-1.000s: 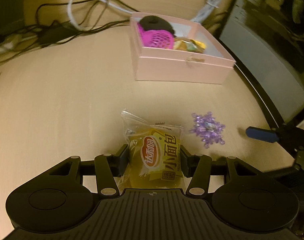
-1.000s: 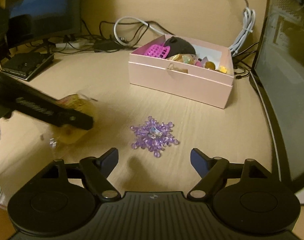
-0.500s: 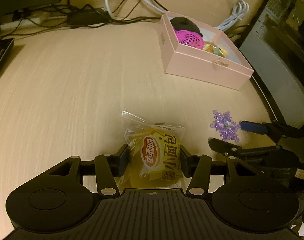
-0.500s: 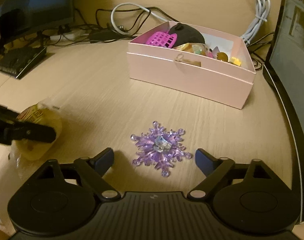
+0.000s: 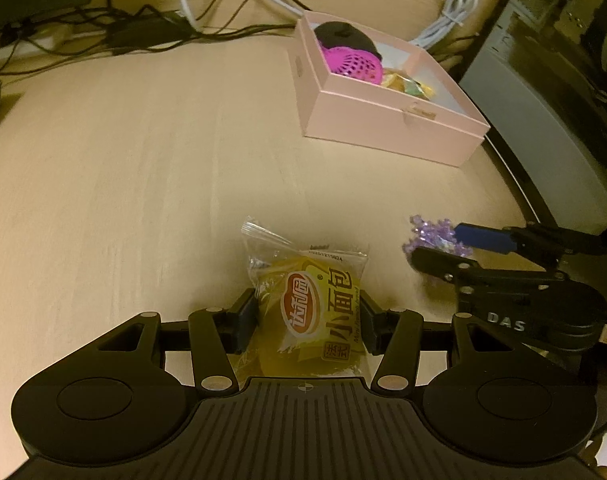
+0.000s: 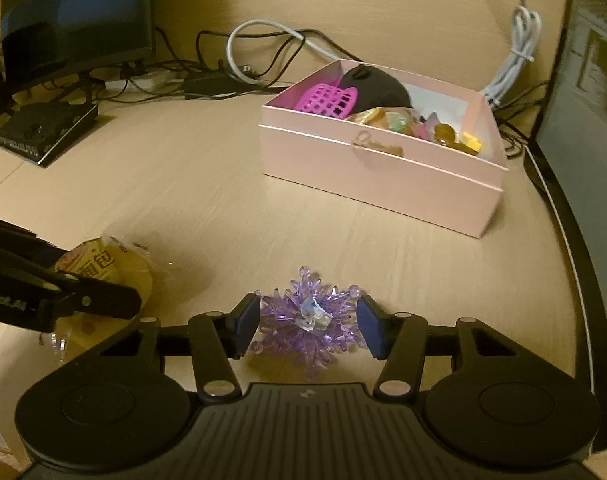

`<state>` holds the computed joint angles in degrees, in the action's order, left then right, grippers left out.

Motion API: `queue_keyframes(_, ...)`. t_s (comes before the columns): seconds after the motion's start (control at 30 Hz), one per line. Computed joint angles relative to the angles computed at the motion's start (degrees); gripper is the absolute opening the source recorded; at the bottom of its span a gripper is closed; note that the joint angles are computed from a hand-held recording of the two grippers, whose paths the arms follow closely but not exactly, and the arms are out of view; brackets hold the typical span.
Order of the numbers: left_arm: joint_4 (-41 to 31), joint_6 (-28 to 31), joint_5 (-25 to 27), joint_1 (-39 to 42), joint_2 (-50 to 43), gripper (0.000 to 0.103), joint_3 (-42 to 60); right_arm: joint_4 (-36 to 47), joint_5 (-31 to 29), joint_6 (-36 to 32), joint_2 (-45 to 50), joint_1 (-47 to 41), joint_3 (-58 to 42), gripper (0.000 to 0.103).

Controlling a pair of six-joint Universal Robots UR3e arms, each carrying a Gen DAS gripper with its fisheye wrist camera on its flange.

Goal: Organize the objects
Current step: 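Grasp the purple snowflake toy with the right gripper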

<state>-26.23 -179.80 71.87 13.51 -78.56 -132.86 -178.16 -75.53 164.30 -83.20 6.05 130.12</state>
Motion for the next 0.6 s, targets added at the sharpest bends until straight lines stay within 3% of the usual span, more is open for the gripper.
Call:
queue_keyframes(0.17, 2.52, -0.87, -2.68, -0.13, -1.84, 0.056, -0.18, 1.14, 2.64, -2.11, -6.27, -3.76, 4.22, 0.054)
queue_keyframes(0.33, 2.43, -1.02, -2.05, -0.79, -2.76, 0.056, 0.87, 3.00, 4.40, -4.07, -11.52, -7.06, 7.65, 0.054)
queue_keyframes(0.53, -1.45, 3.45, -0.41, -3.80, -2.78, 0.056, 3.58, 3.90, 4.59, -5.75, -14.62, -9.33, 10.86, 0.054)
queue_keyframes(0.6, -3.18, 5.35, -2.08, -3.84, -2.19, 0.055, 4.79, 4.60, 5.60, -6.32, -16.97, -10.69, 12.44, 0.054)
